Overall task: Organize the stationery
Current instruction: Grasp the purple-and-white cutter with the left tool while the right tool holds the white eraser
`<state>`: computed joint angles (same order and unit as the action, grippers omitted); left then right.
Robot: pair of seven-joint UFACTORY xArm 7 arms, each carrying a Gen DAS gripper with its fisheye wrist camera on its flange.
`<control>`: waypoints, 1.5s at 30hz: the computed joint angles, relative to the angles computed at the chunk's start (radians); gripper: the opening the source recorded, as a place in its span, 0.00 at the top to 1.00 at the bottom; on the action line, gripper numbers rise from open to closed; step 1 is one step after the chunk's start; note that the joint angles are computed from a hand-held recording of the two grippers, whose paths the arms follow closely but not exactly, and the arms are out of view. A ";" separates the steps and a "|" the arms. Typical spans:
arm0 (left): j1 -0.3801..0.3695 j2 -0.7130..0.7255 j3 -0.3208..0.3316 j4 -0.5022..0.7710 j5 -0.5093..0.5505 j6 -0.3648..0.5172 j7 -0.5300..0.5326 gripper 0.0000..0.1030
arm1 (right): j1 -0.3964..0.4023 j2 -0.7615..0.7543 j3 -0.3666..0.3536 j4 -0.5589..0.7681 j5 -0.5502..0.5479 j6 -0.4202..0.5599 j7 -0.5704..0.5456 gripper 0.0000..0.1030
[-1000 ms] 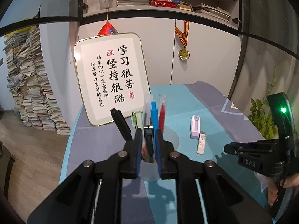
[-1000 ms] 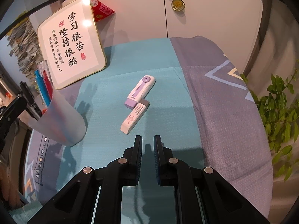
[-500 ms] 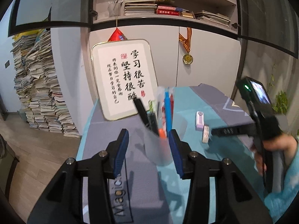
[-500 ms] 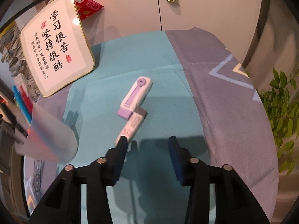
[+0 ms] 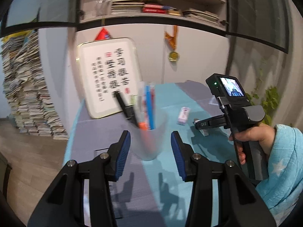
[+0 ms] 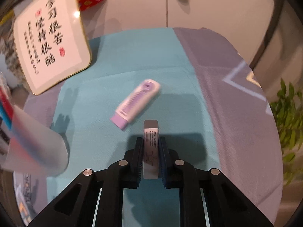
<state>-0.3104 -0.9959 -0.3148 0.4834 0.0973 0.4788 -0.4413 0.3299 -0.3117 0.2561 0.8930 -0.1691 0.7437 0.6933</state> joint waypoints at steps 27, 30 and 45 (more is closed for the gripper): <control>0.080 0.910 -0.117 0.550 0.448 0.002 -0.436 0.51 | -0.042 -0.366 -0.114 -0.322 0.236 -0.081 -0.251 0.84; 0.043 0.949 -0.077 0.574 0.420 0.015 -0.401 0.71 | -0.044 -0.361 -0.112 -0.322 0.245 -0.078 -0.258 0.84; -0.216 0.460 0.026 0.208 -0.024 0.177 0.014 0.77 | -0.022 -0.400 -0.079 -0.324 0.220 0.023 -0.315 0.84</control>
